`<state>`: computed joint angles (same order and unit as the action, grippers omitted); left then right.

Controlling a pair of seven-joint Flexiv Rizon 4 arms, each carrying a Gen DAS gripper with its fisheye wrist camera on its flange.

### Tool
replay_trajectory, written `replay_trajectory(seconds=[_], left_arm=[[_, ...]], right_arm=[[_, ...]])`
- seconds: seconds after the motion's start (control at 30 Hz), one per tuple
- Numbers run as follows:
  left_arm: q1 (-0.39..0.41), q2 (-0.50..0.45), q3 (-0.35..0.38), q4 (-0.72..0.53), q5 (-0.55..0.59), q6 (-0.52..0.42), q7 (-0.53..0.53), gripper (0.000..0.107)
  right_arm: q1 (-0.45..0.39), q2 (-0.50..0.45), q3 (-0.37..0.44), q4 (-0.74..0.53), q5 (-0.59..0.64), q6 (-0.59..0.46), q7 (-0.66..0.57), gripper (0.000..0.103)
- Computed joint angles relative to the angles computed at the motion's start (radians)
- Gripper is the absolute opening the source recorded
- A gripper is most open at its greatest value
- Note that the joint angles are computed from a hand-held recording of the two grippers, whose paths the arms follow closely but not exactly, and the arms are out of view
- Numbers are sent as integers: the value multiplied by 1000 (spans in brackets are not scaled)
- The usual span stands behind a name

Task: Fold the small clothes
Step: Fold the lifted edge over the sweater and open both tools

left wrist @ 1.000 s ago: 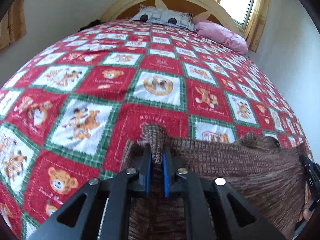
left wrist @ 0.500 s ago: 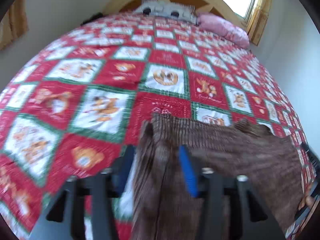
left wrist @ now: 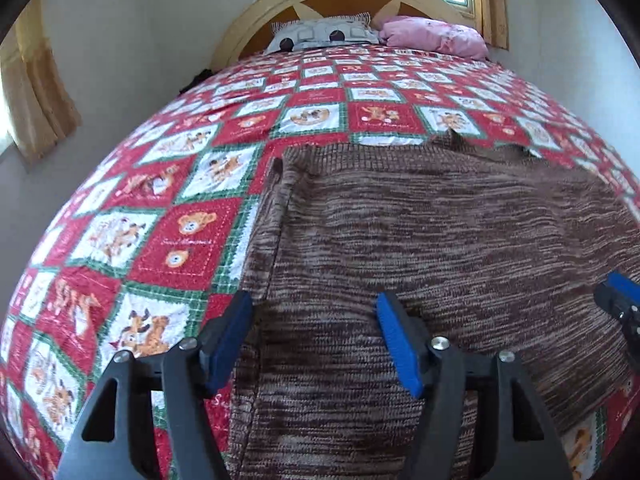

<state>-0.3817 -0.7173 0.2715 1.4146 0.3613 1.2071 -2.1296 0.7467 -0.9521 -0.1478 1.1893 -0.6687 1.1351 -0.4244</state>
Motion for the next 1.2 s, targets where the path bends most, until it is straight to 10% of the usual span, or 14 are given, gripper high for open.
replay_trajectory(seconds=[0.23, 0.47, 1.2], left_arm=[[-2, -7, 9, -4, 4, 0, -16, 75], [43, 13, -33, 43, -67, -2, -48, 101], [31, 22, -29, 59, -96, -28, -76, 103]], right_arm=[[2, -17, 7, -23, -8, 2, -52, 51], [21, -16, -10, -31, -28, -45, -59, 52], [13, -7, -20, 5, -21, 41, -18, 53]])
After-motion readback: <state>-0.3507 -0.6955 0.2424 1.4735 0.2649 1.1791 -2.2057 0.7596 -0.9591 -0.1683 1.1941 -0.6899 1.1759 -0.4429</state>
